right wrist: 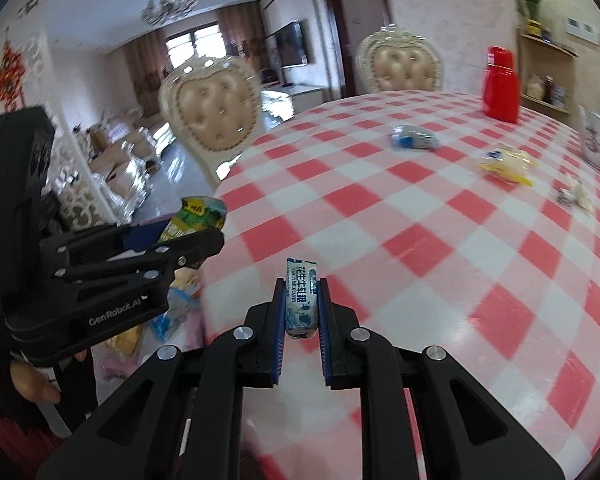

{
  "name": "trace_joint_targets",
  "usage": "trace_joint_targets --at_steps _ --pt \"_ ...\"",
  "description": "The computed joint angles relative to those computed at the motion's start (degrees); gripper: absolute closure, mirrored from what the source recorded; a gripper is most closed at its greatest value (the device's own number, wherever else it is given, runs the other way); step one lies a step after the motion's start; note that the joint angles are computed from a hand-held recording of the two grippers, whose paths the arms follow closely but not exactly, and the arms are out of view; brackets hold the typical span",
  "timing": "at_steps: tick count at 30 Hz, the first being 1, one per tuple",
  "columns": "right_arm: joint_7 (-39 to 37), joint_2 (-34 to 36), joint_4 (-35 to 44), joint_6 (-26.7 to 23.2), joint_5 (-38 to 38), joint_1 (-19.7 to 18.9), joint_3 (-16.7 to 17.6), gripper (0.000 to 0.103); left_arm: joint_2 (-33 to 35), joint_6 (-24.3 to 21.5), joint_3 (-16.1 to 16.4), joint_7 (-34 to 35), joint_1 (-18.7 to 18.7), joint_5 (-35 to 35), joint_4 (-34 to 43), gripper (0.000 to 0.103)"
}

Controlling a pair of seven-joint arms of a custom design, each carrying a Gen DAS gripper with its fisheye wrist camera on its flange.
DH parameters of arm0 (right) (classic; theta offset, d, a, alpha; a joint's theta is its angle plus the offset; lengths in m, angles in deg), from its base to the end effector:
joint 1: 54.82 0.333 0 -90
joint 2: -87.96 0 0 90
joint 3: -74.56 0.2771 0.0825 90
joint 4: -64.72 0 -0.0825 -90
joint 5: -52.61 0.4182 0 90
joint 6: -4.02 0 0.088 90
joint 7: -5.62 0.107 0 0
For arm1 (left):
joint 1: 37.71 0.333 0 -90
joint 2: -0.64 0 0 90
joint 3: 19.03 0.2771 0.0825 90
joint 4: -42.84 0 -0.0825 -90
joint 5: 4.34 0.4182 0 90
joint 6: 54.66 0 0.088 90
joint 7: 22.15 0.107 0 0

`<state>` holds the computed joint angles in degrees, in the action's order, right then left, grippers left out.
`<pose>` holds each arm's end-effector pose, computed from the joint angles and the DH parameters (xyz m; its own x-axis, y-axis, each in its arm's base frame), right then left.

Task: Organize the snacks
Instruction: 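Carry the green garlic packet and milk candy over the clear box, then open both grippers over the clear box to drop the snacks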

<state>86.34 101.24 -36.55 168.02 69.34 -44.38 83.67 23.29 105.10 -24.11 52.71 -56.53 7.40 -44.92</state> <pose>0.6636 0.2100 0.4815 0.3107 -0.9337 -0.1778 -0.6543 -0.0744 -0.7526 0.6784 -0.2995 0.4859 -0.3050 -0.9514 0.0433 -0.6255 0.1658 -0.7624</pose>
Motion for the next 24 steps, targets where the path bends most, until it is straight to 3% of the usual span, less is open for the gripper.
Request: trace_joint_targets --at_steps 13,24 --pt "-9.1 6.2 8.5 -9.0 0.8 3.2 3.9 0.088 -4.1 -5.2 2.4 -1.2 3.0 6.5 -4.6 0.064" --pt "-18.0 9.8 12.5 -13.4 5.1 4.1 6.2 0.088 -3.8 -11.9 1.8 -1.0 5.7 9.3 -4.0 0.059"
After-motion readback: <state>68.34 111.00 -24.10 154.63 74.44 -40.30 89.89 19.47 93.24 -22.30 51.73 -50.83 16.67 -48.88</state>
